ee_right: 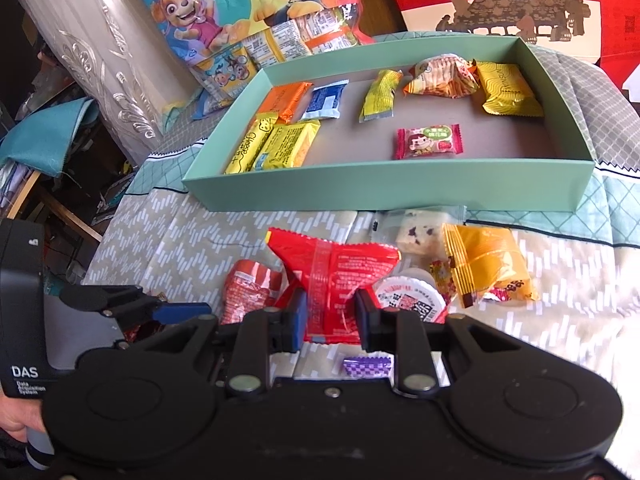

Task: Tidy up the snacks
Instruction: 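Lift both packets, carry them into the box and open both tools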

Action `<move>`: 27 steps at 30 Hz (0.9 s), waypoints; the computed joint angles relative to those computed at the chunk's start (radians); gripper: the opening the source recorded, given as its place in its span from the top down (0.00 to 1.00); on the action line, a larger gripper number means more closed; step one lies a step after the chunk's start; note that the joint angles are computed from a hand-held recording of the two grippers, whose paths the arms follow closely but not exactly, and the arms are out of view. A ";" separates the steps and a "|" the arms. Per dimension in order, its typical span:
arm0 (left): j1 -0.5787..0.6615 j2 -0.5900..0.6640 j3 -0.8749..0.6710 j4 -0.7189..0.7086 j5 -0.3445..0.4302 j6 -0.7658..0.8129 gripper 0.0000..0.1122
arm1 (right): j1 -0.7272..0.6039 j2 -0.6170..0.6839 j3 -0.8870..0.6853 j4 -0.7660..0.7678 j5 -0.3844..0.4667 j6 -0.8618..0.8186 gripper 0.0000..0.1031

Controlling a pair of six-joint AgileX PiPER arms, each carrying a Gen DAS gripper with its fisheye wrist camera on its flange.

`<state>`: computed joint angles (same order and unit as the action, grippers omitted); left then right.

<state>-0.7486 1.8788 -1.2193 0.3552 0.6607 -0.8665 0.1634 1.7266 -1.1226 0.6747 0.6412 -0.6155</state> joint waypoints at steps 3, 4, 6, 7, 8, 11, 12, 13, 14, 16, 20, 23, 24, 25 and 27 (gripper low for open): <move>-0.024 -0.004 -0.014 0.032 -0.001 -0.040 0.93 | -0.013 -0.017 0.015 0.013 -0.001 -0.013 0.76; -0.034 -0.007 -0.016 0.060 0.003 -0.067 0.93 | -0.016 -0.024 0.020 0.016 -0.004 -0.014 0.76; -0.040 -0.024 -0.023 0.080 0.012 -0.094 0.93 | -0.028 -0.037 0.027 0.026 -0.002 -0.022 0.76; -0.036 -0.033 -0.025 0.070 0.014 -0.084 0.93 | -0.042 -0.041 0.025 0.034 0.007 -0.031 0.76; -0.030 -0.047 -0.028 0.058 0.018 -0.068 0.93 | -0.051 -0.046 0.023 0.041 0.012 -0.038 0.76; -0.011 -0.088 -0.043 0.057 0.039 -0.040 0.93 | -0.078 -0.053 -0.004 0.052 0.032 -0.051 0.76; 0.001 -0.098 -0.053 0.054 0.043 -0.028 0.93 | -0.088 -0.047 -0.025 0.051 0.041 -0.049 0.76; 0.021 -0.104 -0.071 0.047 0.046 -0.010 0.93 | -0.095 -0.039 -0.045 0.046 0.046 -0.046 0.76; 0.039 -0.103 -0.091 0.040 0.049 0.005 0.93 | -0.099 -0.028 -0.069 0.039 0.046 -0.038 0.76; 0.071 -0.086 -0.139 0.043 0.058 0.024 0.93 | -0.104 0.007 -0.134 0.014 0.050 -0.005 0.76; 0.162 0.018 -0.318 -0.018 0.092 0.137 0.93 | -0.101 0.107 -0.307 -0.051 0.072 0.080 0.76; 0.218 0.134 -0.492 -0.073 0.136 0.215 0.93 | -0.092 0.202 -0.458 -0.111 0.091 0.158 0.76; 0.232 0.171 -0.548 -0.090 0.154 0.236 0.93 | -0.090 0.245 -0.524 -0.131 0.107 0.185 0.76; 0.248 0.222 -0.623 -0.116 0.178 0.263 0.93 | -0.090 0.281 -0.578 -0.145 0.125 0.206 0.76; 0.269 0.320 -0.769 -0.143 0.229 0.301 0.93 | -0.088 0.361 -0.701 -0.182 0.167 0.263 0.76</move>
